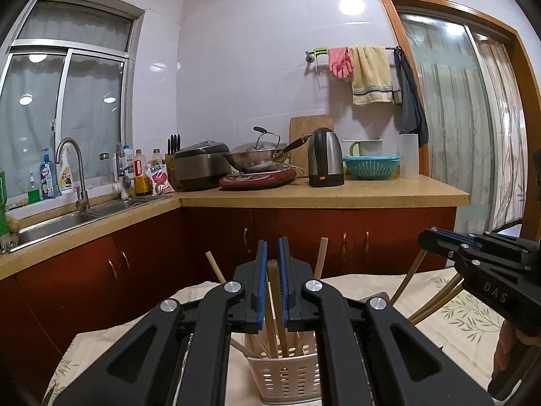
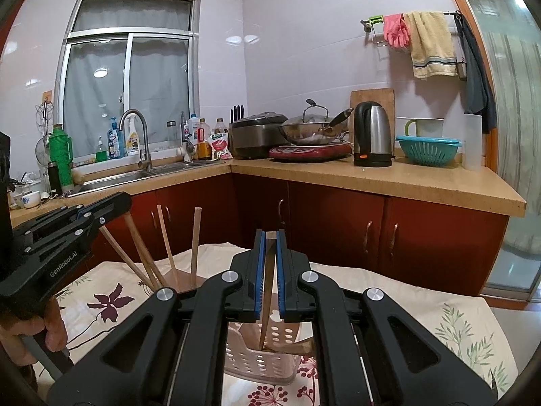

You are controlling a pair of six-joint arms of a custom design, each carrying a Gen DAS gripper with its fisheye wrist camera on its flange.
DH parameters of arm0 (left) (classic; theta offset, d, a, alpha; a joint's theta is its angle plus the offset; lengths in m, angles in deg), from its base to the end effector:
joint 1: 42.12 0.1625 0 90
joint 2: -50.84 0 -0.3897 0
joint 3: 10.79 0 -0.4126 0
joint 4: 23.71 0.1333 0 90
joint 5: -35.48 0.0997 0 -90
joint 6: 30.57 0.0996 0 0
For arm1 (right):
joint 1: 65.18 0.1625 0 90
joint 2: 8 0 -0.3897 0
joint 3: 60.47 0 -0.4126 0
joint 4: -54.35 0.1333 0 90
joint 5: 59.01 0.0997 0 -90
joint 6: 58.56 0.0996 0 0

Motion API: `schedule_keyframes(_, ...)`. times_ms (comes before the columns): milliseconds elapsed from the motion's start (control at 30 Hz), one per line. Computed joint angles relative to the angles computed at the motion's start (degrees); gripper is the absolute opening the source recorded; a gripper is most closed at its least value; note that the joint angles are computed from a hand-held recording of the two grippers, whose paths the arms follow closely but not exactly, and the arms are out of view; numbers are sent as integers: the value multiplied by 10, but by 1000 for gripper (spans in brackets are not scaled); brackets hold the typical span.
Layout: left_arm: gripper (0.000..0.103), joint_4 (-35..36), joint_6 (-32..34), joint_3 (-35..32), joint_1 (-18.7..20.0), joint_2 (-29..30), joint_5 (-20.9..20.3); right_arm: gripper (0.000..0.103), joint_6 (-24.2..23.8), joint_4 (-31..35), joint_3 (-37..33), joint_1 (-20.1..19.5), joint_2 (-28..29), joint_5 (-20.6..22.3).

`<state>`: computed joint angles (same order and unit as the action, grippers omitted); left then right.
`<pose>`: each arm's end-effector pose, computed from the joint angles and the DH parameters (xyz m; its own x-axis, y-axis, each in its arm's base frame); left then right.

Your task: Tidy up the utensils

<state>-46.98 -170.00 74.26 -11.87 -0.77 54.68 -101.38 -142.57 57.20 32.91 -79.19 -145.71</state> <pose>-0.4046 -0.4991 0.1367 -0.6366 -0.0821 -0.7668 0.7458 0.1874 -0.6392 0.2144 -0.5205 0.2699 -0.6726 -0.4714 0.5704 -0.7180 0.2291 -0.6573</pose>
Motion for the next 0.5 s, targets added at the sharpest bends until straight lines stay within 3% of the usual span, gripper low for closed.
schedule_keyframes(100,9,-2,3,2,0,-1,0,7,1,6,0,-1,-2,0)
schedule_keyframes(167,27,-7,5,4,0,-2,-1,7,2,5,1,-2,-3,2)
schedule_keyframes(267,36,-26,14,12,1,-6,1,11,5,9,1,-4,-5,4)
schedule_keyframes(333,42,-27,13,14,2,-7,1,25,8,7,2,-5,-4,7)
schedule_keyframes(367,48,-30,15,15,2,-7,1,27,10,5,3,-6,-6,10)
schedule_keyframes(467,65,-76,45,33,2,-17,0,37,13,4,3,-7,-7,11)
schedule_keyframes(500,67,-101,62,43,1,-22,-1,46,15,2,3,-6,-6,11)
